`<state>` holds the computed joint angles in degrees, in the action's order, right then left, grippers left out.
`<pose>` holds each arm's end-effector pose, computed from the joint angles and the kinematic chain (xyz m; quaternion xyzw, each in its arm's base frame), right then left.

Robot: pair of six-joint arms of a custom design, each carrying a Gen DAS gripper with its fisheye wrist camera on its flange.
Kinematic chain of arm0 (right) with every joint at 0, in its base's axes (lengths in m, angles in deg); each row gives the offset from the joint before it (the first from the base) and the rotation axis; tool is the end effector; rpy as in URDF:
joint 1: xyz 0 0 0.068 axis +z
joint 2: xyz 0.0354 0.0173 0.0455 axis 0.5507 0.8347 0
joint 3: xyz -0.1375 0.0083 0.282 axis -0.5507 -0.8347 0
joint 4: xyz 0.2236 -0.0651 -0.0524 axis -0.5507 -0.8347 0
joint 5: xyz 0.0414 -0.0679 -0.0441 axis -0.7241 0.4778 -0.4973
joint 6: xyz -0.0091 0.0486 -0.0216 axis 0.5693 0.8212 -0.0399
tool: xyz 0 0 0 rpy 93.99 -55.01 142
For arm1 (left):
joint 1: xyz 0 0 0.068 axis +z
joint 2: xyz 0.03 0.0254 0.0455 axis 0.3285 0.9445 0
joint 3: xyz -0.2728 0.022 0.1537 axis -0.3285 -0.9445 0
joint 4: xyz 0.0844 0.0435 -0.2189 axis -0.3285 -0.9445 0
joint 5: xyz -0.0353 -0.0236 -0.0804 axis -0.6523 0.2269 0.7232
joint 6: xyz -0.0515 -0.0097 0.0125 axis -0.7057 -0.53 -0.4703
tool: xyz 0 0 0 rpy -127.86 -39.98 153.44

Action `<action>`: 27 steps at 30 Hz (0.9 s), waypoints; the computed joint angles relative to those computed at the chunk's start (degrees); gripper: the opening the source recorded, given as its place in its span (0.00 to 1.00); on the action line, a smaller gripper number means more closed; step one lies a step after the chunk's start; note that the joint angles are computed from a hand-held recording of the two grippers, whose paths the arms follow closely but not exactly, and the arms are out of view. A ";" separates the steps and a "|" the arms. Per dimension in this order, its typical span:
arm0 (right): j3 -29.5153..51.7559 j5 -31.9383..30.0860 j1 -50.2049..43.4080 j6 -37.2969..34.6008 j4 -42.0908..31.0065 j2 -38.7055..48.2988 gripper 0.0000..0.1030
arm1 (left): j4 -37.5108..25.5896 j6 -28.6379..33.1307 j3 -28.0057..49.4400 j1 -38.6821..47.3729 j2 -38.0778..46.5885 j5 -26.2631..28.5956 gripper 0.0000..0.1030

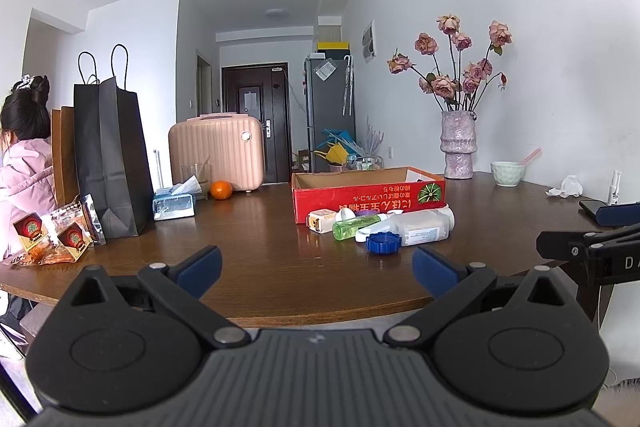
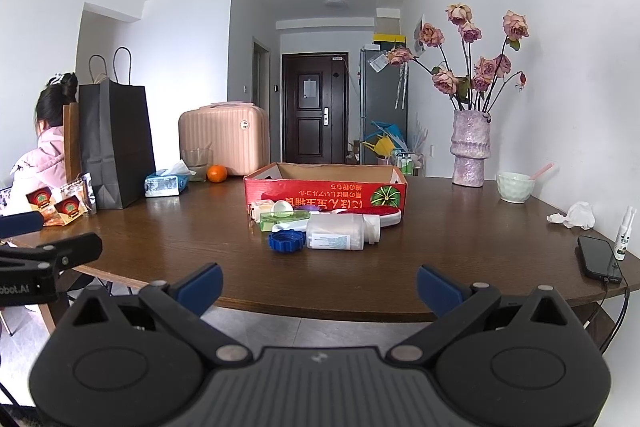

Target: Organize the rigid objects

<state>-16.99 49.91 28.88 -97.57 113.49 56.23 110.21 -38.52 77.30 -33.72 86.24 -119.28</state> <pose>0.2991 -0.0020 0.1064 -0.2387 0.7604 0.1786 0.5770 0.1815 -0.1839 0.1128 -0.1255 0.7563 0.1439 0.6257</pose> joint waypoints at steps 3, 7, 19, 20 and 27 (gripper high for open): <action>-0.03 -0.01 0.01 0.07 0.08 0.02 1.00 | -0.30 -0.23 0.05 -0.03 -0.05 -0.03 1.00; 0.09 0.14 0.07 0.05 -0.50 -0.15 1.00 | -0.55 -0.36 0.08 -0.02 -0.16 -0.04 1.00; 0.48 0.34 0.19 0.49 -1.41 -0.40 1.00 | -0.29 0.04 0.15 -0.09 -0.09 -0.28 1.00; 0.41 0.34 0.21 0.50 -1.26 -0.44 1.00 | -0.29 0.03 0.12 -0.09 -0.11 -0.22 1.00; 0.99 0.88 0.20 1.33 0.57 0.69 1.00 | 6.13 4.04 -1.48 3.24 0.72 3.02 1.00</action>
